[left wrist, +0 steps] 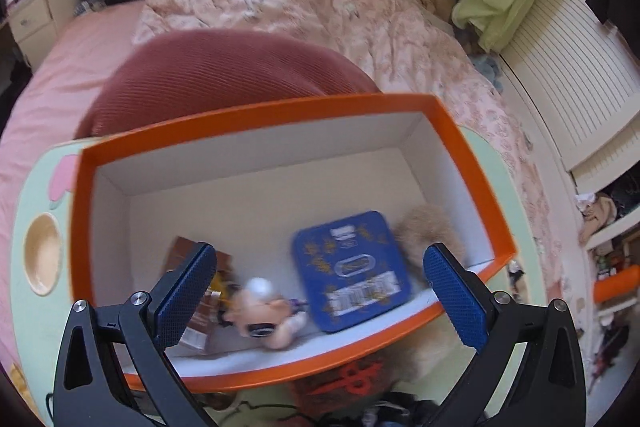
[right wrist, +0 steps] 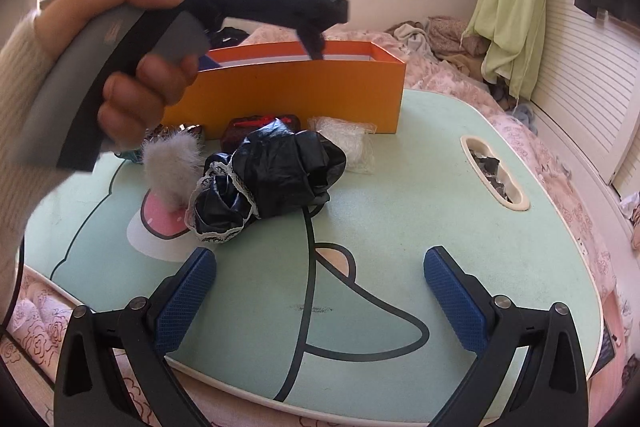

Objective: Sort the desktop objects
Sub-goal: 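Lower the left gripper into the box toward the blue tin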

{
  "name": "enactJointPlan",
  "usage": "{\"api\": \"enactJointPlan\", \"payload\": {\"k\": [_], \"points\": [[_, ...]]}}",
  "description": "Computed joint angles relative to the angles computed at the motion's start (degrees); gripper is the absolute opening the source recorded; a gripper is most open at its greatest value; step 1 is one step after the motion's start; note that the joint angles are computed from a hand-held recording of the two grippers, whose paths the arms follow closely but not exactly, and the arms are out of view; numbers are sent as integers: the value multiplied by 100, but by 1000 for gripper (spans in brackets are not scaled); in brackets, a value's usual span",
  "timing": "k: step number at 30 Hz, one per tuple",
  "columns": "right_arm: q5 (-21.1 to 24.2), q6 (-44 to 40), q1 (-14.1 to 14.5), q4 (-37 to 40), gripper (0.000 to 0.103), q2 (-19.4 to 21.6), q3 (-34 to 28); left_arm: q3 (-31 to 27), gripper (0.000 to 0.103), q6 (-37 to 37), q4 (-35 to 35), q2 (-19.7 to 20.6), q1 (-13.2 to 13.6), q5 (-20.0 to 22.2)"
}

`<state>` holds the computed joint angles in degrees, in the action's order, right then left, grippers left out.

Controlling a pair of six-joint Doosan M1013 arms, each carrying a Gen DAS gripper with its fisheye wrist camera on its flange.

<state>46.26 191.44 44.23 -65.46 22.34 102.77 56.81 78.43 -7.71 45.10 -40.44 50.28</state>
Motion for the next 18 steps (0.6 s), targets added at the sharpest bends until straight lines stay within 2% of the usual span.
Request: {"api": "enactJointPlan", "payload": {"k": [2,8,12,18], "points": [[0,4,1,-2,103,-1,2,-326,103,-45,-126,174,-28,396],[2,-6,3,-6,103,7,-19,-1147,103,-562,439,654,-214,1185],[22,8,10,-8,103,17,-43,-1378,103,-655,127,843,-183,1438],[13,-26,-9,6,103,43,-107,-1626,103,-885,196,966,-193,1772]]}}
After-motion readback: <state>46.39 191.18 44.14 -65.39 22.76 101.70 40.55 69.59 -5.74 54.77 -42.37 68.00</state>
